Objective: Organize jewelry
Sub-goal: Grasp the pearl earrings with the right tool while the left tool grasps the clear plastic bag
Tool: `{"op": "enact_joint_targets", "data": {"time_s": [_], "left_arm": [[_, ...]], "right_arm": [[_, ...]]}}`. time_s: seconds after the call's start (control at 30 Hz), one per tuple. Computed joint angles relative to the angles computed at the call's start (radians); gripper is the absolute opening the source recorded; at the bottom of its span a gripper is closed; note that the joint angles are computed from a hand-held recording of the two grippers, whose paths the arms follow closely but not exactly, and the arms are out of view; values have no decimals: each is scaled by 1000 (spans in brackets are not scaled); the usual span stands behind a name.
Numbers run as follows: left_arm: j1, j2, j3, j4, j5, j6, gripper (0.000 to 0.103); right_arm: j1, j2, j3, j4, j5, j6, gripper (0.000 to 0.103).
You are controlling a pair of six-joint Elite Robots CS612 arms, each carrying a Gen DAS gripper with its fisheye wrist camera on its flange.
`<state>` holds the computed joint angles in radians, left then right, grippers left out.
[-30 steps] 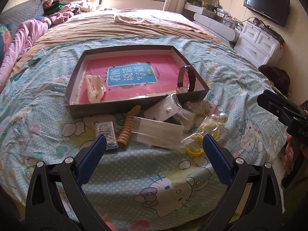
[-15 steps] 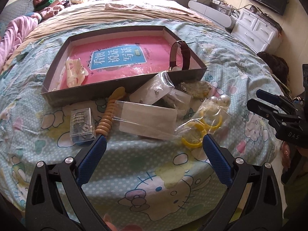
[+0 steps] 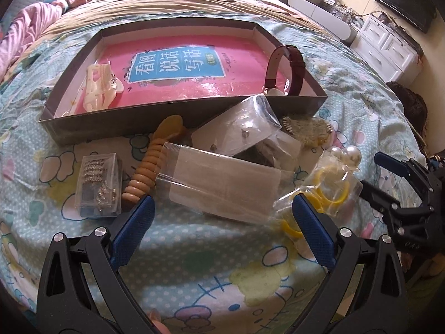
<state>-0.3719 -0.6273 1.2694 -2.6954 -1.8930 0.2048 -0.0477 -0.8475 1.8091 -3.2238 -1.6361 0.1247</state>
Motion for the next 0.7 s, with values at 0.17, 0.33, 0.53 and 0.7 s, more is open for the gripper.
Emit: {"op": "enact_joint_targets", "data": {"time_s": [0.17, 0.33, 0.53, 0.7], "left_arm": [[0, 10, -15, 4, 2, -10, 88], [0, 19, -32, 18, 4, -15, 84], [-2, 20, -33, 14, 15, -1, 82], [-7, 13, -16, -14, 33, 13, 79]], "right_arm": [[5, 21, -28, 10, 10, -55, 80], [0, 37, -57, 26, 45, -91, 80], [-1, 53, -87, 45, 75, -123, 58], [3, 52, -82, 24, 78, -145, 36]]}}
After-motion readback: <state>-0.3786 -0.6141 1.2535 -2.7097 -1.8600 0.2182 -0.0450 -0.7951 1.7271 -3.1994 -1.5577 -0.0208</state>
